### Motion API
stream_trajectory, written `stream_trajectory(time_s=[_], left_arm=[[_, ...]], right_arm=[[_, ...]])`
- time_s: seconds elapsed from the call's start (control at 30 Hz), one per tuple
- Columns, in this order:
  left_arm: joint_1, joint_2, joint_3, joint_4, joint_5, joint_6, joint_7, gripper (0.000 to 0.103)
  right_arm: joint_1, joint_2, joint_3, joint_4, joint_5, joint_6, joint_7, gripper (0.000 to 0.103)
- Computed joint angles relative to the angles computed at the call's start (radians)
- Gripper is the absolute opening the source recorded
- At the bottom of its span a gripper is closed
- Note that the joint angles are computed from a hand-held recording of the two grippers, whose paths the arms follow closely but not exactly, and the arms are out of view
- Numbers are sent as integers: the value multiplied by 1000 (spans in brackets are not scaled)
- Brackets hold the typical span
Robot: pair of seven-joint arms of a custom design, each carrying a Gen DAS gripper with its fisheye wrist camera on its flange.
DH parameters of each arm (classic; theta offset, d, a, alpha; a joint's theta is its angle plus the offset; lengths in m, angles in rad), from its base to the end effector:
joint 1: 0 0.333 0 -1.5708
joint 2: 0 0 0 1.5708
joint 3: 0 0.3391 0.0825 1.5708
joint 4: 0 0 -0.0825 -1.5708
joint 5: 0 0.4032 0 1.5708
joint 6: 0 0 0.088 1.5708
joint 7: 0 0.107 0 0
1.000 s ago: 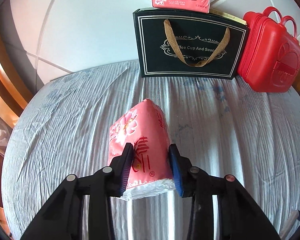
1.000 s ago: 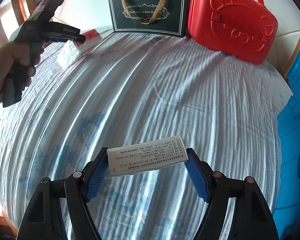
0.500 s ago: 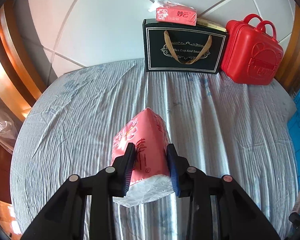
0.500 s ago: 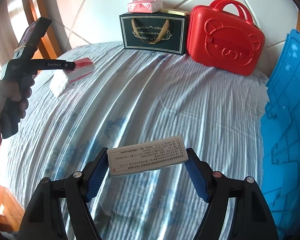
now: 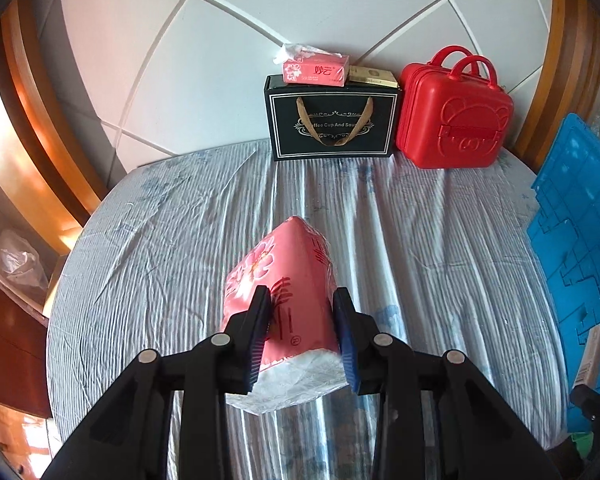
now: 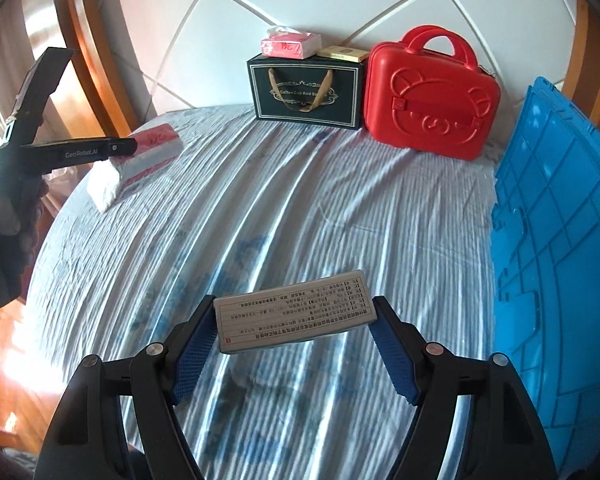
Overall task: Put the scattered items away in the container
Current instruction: 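Lift and carry the tissue pack and medicine box with both tools over the bin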
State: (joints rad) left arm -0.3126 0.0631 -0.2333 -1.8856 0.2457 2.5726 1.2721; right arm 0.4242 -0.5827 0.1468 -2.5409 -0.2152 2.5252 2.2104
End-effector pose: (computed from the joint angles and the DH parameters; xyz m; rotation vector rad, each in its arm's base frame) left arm 0.5487 -0.3338 0.5594 -1.4642 2.2247 -0.7159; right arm 0.3484 0.2342 0.5395 -1.9068 1.7758 -0.4702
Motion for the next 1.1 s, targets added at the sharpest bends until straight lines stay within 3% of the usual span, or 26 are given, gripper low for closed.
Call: stream_trajectory(time_s=[0.3, 0.63, 1.1], left_arm=[[6, -150, -44, -75, -3, -19, -48, 31], [14, -215, -95, -38, 23, -51, -86, 31], [-65, -132, -153, 151, 100, -89, -109, 25]], right_arm=[[9, -117, -21, 3, 21, -58, -45, 75], [5, -169, -51, 31, 56, -72, -127, 75], [-86, -328, -82, 38, 55, -93, -180, 75]])
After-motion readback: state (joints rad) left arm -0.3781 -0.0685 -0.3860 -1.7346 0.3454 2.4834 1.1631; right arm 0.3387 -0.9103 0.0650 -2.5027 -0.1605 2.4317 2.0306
